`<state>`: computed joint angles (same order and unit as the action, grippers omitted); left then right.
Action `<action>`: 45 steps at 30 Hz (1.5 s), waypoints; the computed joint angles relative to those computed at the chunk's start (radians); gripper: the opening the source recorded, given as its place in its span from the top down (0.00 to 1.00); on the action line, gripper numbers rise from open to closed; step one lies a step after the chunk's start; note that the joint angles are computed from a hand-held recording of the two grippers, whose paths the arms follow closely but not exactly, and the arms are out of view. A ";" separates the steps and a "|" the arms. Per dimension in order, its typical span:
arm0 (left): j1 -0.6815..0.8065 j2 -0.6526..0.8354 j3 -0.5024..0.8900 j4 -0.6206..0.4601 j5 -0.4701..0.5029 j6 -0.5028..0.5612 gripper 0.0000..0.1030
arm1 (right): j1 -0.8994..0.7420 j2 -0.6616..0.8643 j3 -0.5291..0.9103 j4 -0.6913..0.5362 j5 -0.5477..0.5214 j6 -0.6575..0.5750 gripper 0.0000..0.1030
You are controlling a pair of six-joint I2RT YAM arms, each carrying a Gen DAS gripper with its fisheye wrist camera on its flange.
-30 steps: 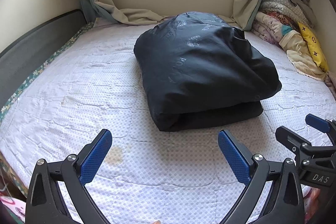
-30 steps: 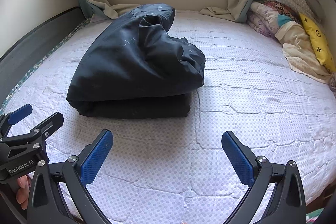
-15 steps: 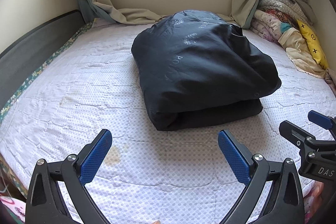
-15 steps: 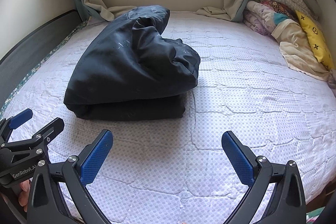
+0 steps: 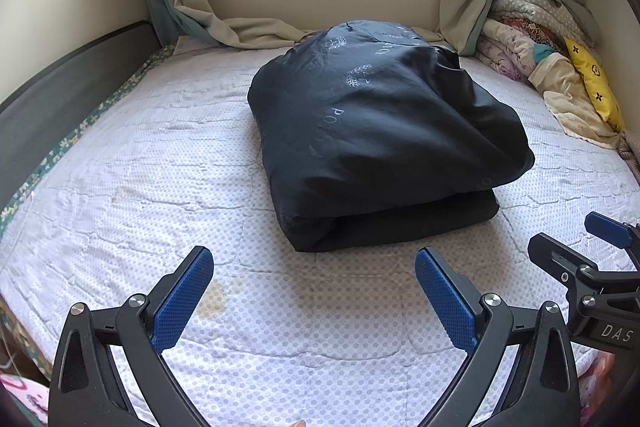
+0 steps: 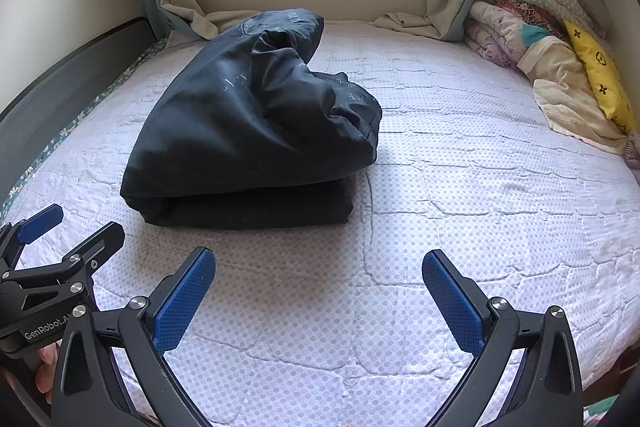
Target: Fold large clothes
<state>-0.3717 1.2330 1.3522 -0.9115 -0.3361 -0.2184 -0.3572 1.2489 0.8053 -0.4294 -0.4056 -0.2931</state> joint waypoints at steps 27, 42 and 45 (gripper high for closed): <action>0.009 -0.008 -0.001 0.034 -0.022 0.025 0.01 | -0.010 0.009 -0.004 0.027 0.009 0.005 0.00; 0.006 -0.018 -0.004 0.040 -0.042 0.035 0.01 | -0.013 0.000 -0.009 0.026 0.008 0.005 0.00; 0.010 -0.018 -0.003 0.040 -0.037 0.036 0.01 | -0.015 0.000 -0.007 0.023 0.006 0.001 0.00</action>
